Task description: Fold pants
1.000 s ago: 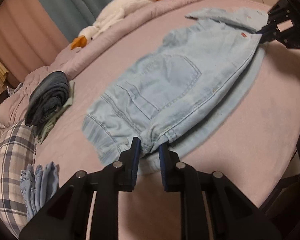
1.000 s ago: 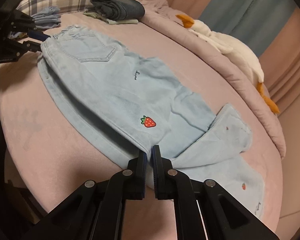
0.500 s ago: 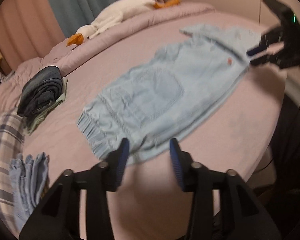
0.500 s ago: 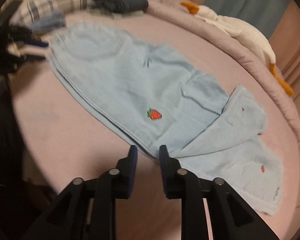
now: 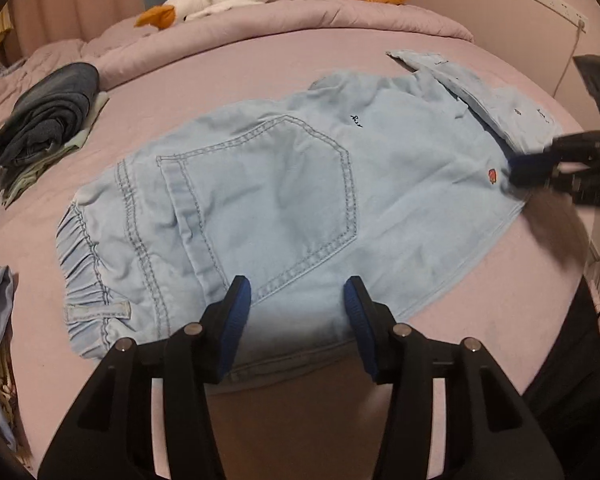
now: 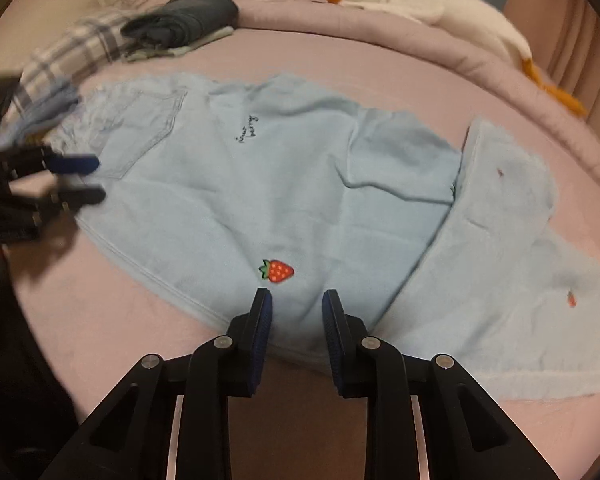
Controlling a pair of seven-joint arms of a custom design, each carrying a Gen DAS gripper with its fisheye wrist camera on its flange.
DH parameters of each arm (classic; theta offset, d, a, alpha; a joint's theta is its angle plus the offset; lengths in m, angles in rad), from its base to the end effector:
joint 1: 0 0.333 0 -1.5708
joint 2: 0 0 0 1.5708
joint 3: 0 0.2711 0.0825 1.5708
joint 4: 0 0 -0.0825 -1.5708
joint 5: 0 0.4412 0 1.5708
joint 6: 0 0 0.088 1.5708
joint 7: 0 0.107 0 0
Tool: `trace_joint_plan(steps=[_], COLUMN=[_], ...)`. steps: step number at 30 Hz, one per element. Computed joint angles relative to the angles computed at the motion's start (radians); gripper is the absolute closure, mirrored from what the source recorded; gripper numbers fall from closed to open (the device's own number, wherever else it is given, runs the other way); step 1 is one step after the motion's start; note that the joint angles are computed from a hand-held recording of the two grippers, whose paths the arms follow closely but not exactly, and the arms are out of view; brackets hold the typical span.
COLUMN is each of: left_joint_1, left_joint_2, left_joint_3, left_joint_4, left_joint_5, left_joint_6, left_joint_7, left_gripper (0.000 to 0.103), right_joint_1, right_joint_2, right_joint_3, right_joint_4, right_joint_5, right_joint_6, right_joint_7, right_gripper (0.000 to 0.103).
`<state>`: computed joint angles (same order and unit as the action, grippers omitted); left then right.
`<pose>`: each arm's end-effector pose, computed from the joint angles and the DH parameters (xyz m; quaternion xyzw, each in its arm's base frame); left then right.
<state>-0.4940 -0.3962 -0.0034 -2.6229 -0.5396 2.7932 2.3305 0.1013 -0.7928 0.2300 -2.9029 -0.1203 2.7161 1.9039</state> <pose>0.4500 -0.2172 0.3630 -0.3570 0.8805 -0.2884 0.1185 0.4018 0.1215 0.3813 -0.6973 0.6463 -0.2379 0.1986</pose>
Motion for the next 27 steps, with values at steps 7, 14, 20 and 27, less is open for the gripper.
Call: trace_joint_plan(steps=[7, 14, 20, 27], left_joint_1=[-0.084, -0.069, -0.002, 0.027], left_joint_2=[0.062, 0.248, 0.298, 0.298], left_joint_3=[0.012, -0.121, -0.210, -0.254], left_joint_4=[0.121, 0.310, 0.349, 0.347], left_joint_5=[-0.207, -0.248, -0.214, -0.189], left_joint_6=[-0.116, -0.140, -0.144, -0.125], left_joint_7=[0.078, 0.095, 0.064, 0.048], left_gripper=[0.051, 0.051, 0.043, 0.038], right_joint_1=[-0.201, -0.270, -0.233, -0.197], right_joint_2=[-0.031, 0.324, 0.572, 0.539], right_joint_3=[-0.009, -0.097, -0.124, -0.140], right_joint_4=[0.055, 0.363, 0.597, 0.557], right_joint_5=[0.030, -0.006, -0.072, -0.366], right_joint_6=[0.044, 0.023, -0.073, -0.099], right_joint_7=[0.094, 0.100, 0.167, 0.412], right_gripper=[0.072, 0.072, 0.064, 0.100])
